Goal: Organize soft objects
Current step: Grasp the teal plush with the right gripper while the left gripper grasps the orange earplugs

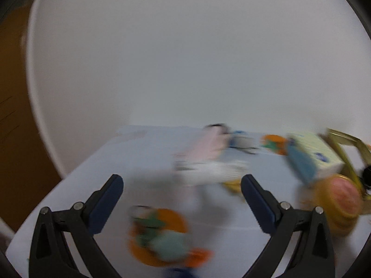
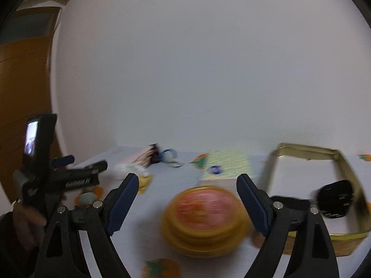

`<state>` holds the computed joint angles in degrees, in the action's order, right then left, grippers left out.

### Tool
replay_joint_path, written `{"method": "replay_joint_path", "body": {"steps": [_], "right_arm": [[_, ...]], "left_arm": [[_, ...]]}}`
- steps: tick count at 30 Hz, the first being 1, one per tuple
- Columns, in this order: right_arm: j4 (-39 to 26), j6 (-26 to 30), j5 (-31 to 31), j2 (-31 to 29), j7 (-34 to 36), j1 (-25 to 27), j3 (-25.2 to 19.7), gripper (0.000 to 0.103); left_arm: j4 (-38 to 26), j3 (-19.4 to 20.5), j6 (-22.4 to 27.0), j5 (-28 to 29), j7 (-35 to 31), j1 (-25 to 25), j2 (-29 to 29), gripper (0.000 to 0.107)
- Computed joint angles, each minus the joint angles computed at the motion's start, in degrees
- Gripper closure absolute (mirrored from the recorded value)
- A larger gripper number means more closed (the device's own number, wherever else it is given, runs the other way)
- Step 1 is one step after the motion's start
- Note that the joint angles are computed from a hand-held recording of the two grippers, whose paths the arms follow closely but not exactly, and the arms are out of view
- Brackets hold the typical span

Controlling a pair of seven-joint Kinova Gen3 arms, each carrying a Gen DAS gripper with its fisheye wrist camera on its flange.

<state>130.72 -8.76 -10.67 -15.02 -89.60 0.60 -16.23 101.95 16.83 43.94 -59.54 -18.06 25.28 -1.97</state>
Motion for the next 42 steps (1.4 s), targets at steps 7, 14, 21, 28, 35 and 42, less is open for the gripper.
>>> {"method": "replay_joint_path", "body": {"steps": [7,14,21,28,35,42], "right_arm": [[-9.70,10.27,-5.88,7.56,8.50,2.08,-9.59,0.015],[-23.21,26.58,-13.28,19.82,21.14,-10.74,-1.24,0.016],[-34.42,39.47,-14.08,27.88,23.35,-28.99,16.55,0.027],[-40.60,45.54,-10.59,32.63,20.33,-46.49,34.52,0.044],[-35.48,40.82,-21.48,30.35,25.94,-48.81,40.72,0.068],[-22.48,24.60,-37.79,19.18,34.89,-30.30,23.21,0.068]], "left_arm": [[-1.31,-3.19,11.21,-7.18,5.46,-1.13,3.74,0.005],[-2.11,-6.71,10.43,-3.99,5.63,-3.22,3.85,0.005],[-3.73,-6.80,13.96,-5.72,6.32,-1.76,6.54,0.005],[-3.88,-8.33,12.19,-3.51,4.81,-2.12,6.17,0.005],[-2.50,-8.39,8.04,0.41,2.35,-4.96,3.85,0.005],[-0.49,-8.13,-0.30,5.63,-2.46,-8.10,0.90,0.005]]}}
